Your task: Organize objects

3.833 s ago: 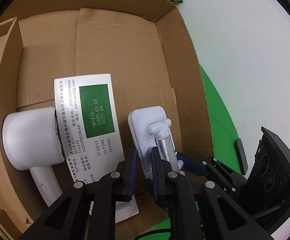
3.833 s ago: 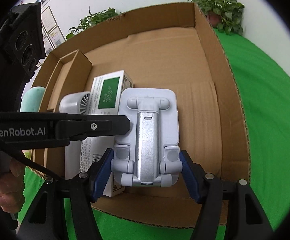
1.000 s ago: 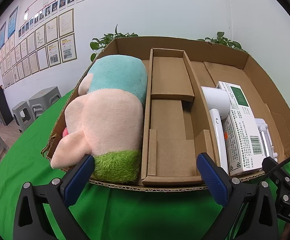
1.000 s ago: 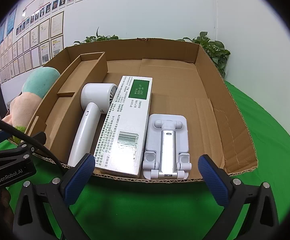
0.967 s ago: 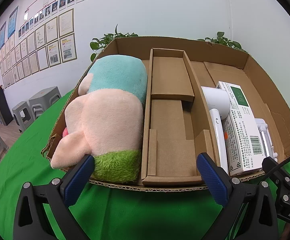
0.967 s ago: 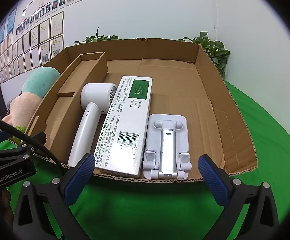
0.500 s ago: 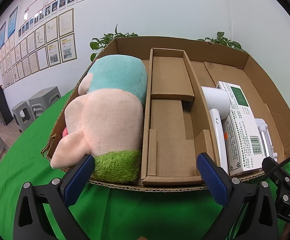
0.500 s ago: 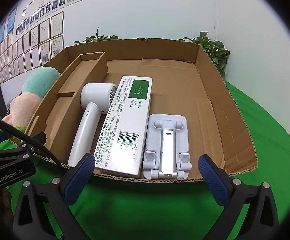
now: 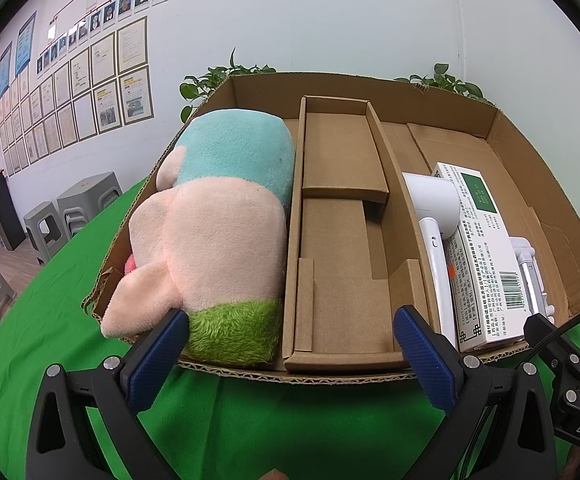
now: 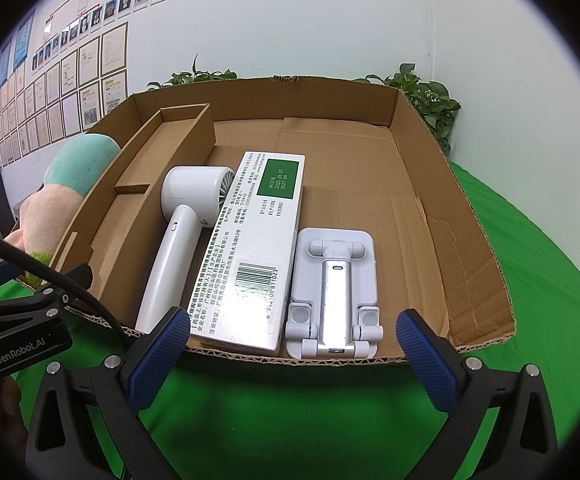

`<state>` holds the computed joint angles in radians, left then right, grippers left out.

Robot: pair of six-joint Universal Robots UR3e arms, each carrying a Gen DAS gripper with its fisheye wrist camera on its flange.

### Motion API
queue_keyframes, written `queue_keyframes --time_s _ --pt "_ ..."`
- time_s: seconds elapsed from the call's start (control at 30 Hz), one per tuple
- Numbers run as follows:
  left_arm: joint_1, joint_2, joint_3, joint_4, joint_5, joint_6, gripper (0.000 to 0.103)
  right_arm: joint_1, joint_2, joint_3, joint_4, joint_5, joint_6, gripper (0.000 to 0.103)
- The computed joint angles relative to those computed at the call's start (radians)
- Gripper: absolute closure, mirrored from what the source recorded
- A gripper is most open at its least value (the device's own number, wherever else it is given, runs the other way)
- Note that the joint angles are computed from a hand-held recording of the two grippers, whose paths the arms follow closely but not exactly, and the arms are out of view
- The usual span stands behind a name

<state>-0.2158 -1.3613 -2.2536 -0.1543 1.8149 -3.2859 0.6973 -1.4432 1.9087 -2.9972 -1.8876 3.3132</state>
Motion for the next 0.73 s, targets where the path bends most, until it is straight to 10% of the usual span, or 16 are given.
queue_keyframes --time_s 0.73 --pt "-0.006 -0.012 0.004 0.006 0.003 -0.004 0.0 -0.002 -0.001 0.001 0.0 0.003 -0.001 0.0"
